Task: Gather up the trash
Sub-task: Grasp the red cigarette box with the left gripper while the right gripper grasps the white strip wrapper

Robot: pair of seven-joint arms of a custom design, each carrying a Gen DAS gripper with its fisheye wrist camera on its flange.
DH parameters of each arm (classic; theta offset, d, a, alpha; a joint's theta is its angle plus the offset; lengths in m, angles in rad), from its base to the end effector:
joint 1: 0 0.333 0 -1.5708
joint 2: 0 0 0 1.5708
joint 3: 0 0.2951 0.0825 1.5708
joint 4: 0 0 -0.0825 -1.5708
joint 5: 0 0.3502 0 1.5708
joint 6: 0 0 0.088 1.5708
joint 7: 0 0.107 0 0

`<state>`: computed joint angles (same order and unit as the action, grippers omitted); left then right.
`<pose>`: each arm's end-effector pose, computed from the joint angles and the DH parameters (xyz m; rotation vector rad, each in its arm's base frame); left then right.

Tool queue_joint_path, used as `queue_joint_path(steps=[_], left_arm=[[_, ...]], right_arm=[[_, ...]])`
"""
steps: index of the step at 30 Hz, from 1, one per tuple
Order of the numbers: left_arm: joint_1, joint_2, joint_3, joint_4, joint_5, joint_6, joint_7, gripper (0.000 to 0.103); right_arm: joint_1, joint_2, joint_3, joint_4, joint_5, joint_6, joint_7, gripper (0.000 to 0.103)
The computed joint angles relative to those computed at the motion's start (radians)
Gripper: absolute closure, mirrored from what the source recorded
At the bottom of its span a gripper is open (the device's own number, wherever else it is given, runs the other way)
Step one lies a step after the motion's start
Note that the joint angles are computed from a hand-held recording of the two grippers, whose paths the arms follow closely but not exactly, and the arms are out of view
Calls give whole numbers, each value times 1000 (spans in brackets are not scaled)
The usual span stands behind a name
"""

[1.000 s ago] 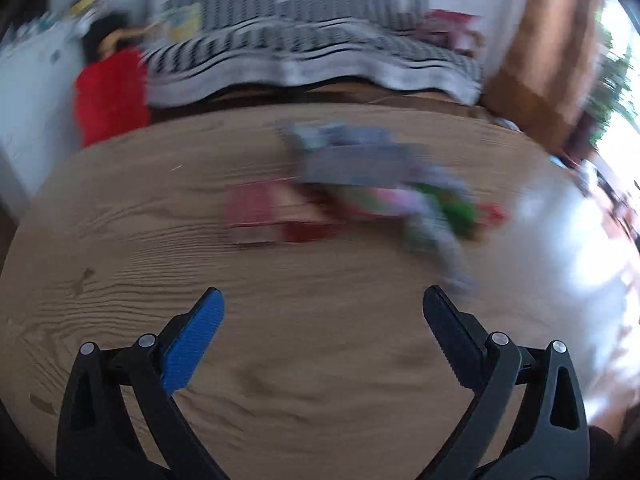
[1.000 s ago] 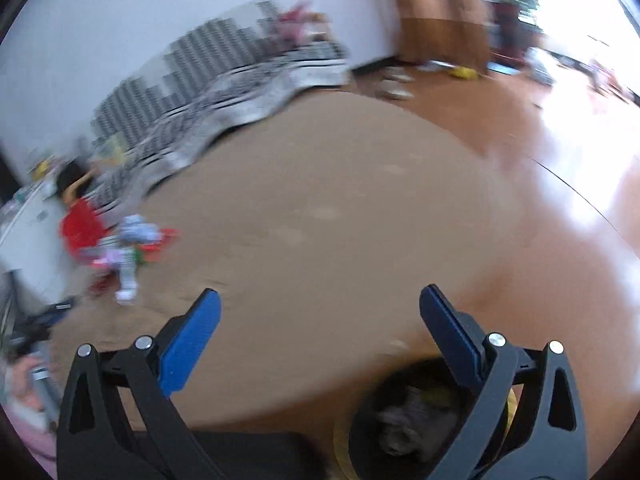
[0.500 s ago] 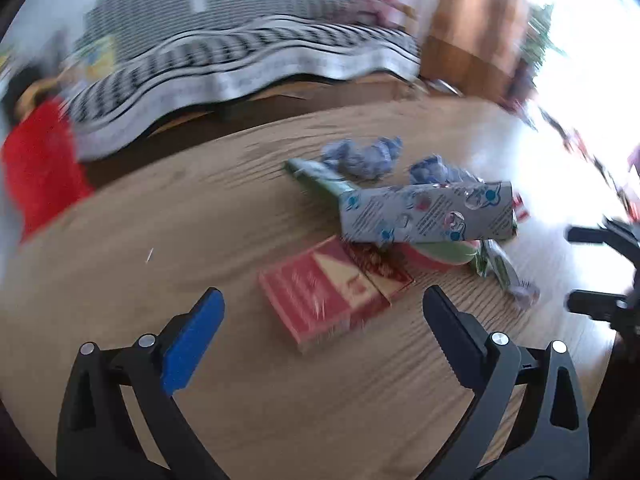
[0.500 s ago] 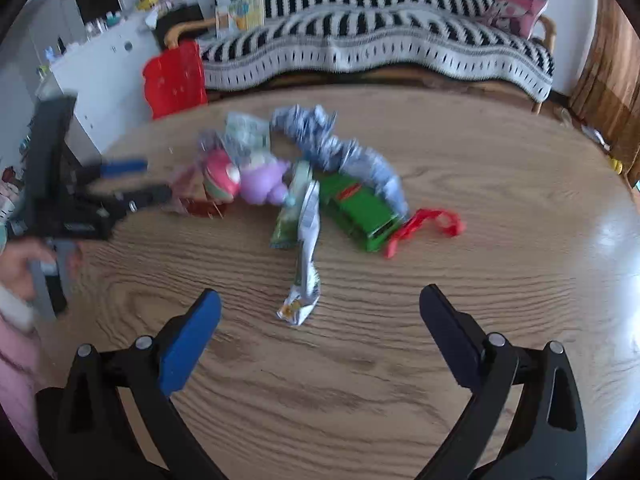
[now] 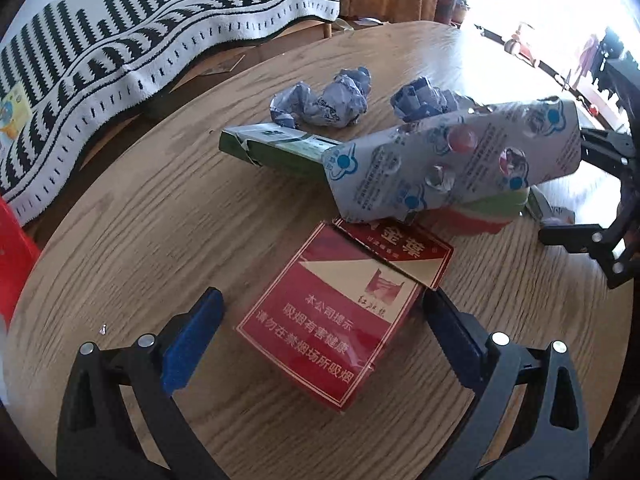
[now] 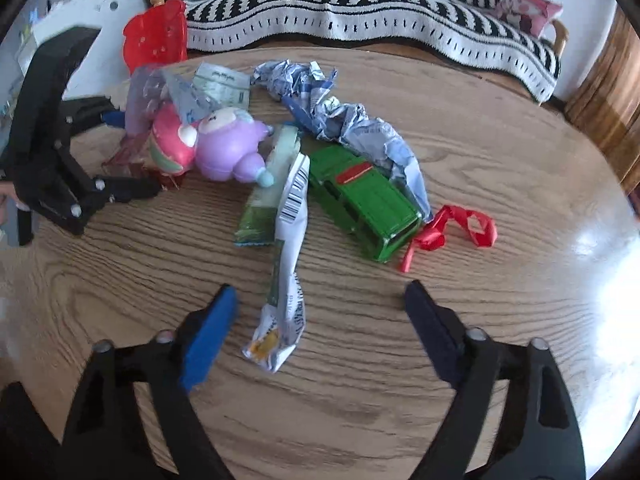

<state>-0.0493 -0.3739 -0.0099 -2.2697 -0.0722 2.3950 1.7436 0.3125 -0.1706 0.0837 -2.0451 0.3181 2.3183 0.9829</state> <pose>0.4549 -0.0280 0.5524 -1.7554 2.1290 -0.5288 0.4727 0.2068 0.5535 -2.4654 0.9694 -0.2334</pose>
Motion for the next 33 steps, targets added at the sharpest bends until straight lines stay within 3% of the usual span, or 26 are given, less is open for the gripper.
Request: queue_joint_path(steps=[3,5,7,12,15,24,27,29,33], left_arm=[[4,-8,-24,-15,23,26,-48,9],[0,-21,-35,-32,34,46,-83,22],[10,-42,-59,-52,69,58,-158,28],[20,-122,-107,-116,152,52,-397,41],[8,-175,-117,-140,149,11,-543,43],[-47,-439,-171,-287,193,-3,-894,46],[-71,-467,-177,-299,207,-9,-962,46],[-65,-476,-209,-292,244,-27,-1017,46],[-80,-491,-239,-295,299,-52,-1105,46]], right_arm=[[7,-4,-7,-6,37,7,-51,45],[8,-7,-9,-7,52,3,-72,57],[8,-13,-10,-8,60,-5,-80,75],[6,-13,-14,6,85,-47,-84,92],[0,-11,-32,25,154,-110,-80,95],[-19,-91,-65,-14,270,-92,-149,96],[-18,-126,-77,-33,323,-110,-171,96],[-14,-139,-77,-39,342,-118,-185,96],[-17,-161,-55,-62,308,-131,-158,96]])
